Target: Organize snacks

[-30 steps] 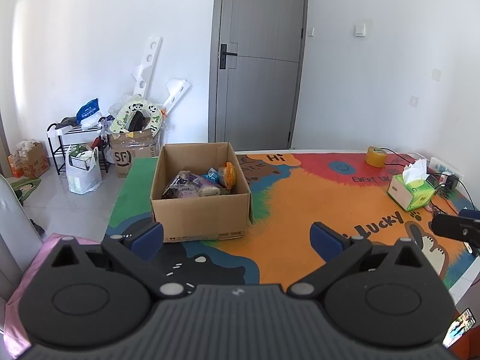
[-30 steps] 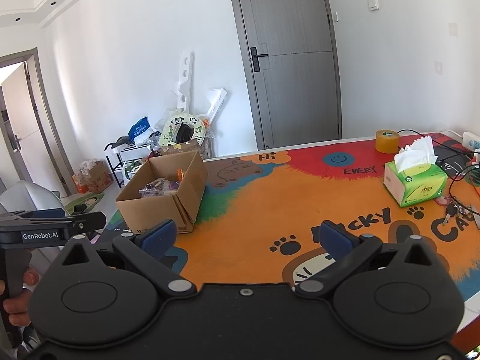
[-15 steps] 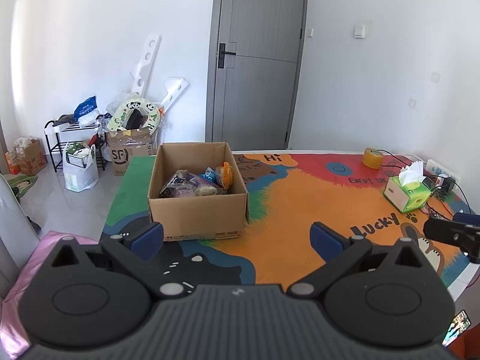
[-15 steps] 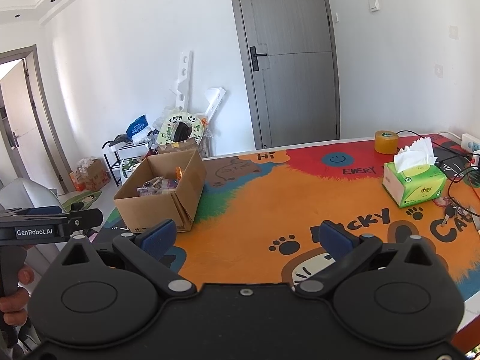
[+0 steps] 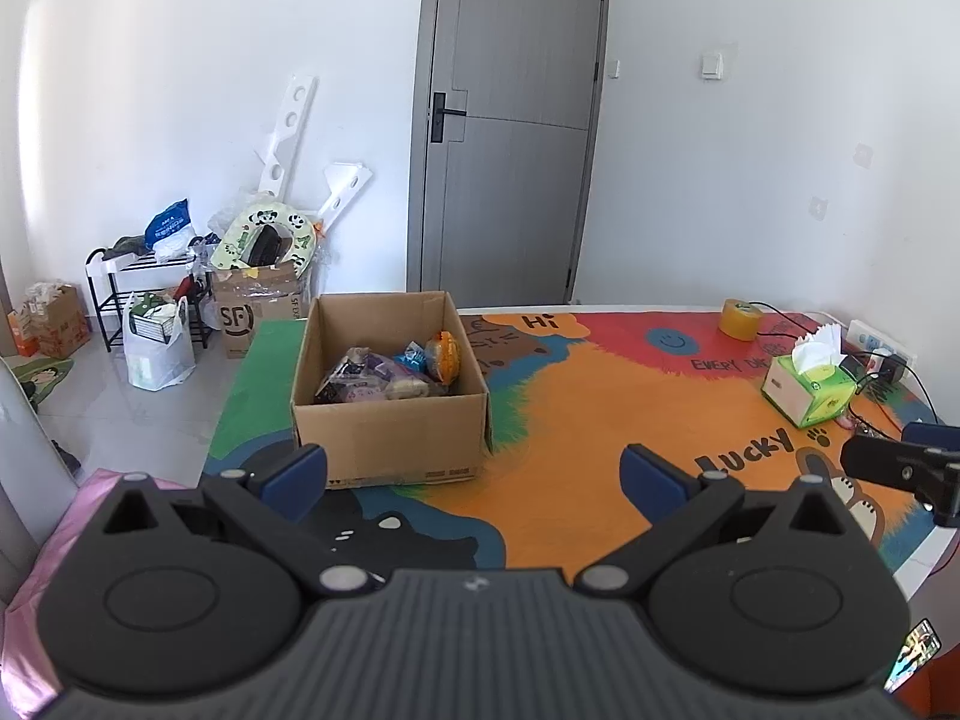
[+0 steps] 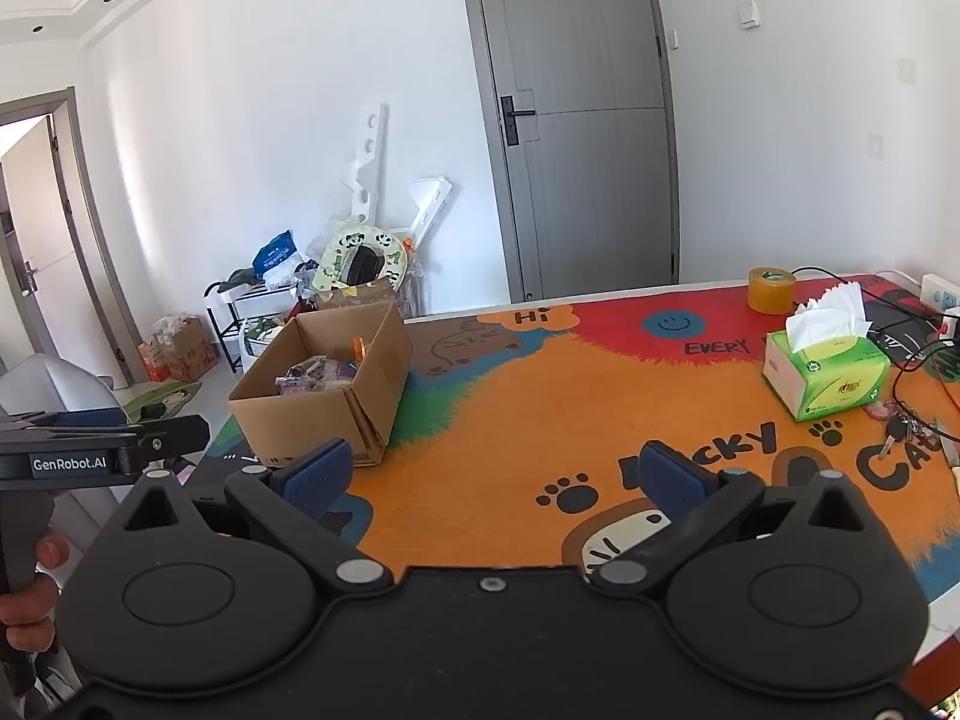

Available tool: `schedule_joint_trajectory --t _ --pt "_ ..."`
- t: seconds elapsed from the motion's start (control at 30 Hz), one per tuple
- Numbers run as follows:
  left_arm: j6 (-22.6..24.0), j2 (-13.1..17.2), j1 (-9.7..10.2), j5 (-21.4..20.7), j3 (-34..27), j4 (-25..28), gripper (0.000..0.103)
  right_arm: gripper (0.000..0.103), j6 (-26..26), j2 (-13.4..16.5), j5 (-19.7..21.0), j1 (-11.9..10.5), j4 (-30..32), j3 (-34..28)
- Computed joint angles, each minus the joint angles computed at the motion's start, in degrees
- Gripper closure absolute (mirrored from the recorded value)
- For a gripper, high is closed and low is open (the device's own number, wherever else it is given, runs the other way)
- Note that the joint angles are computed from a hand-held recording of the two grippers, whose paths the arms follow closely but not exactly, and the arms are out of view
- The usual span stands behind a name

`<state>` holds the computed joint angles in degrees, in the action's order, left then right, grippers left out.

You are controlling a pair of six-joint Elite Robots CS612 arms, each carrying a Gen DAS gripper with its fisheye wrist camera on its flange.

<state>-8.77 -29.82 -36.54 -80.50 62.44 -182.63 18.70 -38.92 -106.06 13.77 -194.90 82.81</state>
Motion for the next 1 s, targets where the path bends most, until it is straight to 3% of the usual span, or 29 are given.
schedule_joint_trajectory --t 1.0 --pt "0.9 0.0 0.08 -1.2 0.1 -1.0 0.000 0.000 -0.2 0.1 -0.8 0.1 0.2 -0.3"
